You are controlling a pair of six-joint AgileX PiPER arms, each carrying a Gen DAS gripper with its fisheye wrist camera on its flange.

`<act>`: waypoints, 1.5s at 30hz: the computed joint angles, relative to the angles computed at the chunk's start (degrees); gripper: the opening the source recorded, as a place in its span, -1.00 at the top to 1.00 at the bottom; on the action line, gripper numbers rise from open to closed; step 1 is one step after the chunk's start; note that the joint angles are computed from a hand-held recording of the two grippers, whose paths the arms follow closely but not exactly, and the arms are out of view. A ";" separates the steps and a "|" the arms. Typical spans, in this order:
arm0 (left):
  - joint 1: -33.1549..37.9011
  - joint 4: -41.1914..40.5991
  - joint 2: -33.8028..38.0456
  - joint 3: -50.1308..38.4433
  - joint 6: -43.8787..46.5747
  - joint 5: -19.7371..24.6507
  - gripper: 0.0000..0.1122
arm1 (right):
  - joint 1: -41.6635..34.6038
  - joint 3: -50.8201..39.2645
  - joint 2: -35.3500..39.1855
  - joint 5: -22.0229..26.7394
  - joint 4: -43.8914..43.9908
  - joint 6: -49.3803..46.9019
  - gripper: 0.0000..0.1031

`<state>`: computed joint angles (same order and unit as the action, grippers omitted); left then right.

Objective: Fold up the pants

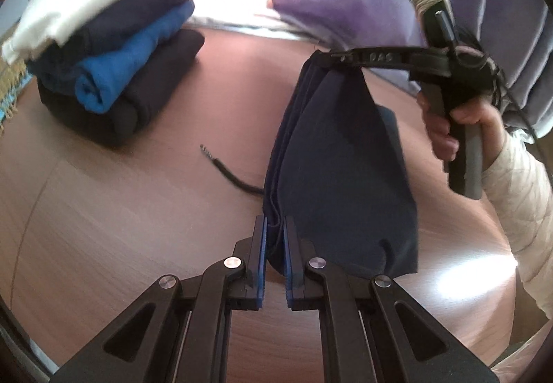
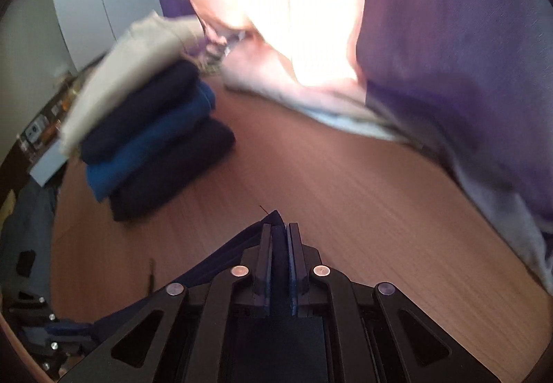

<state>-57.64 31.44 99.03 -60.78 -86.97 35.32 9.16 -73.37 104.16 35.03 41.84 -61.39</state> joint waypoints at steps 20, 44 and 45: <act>8.88 14.44 5.80 -9.61 8.53 -6.99 0.41 | -6.20 7.76 -13.61 -5.25 -1.48 5.26 0.04; 15.97 -17.72 20.31 -25.07 49.56 -10.94 0.62 | -15.87 17.19 -9.04 -9.05 1.46 11.48 0.04; 16.11 -18.21 20.49 -25.04 49.65 -10.85 0.62 | -16.04 17.19 -8.99 -8.81 1.79 11.03 0.04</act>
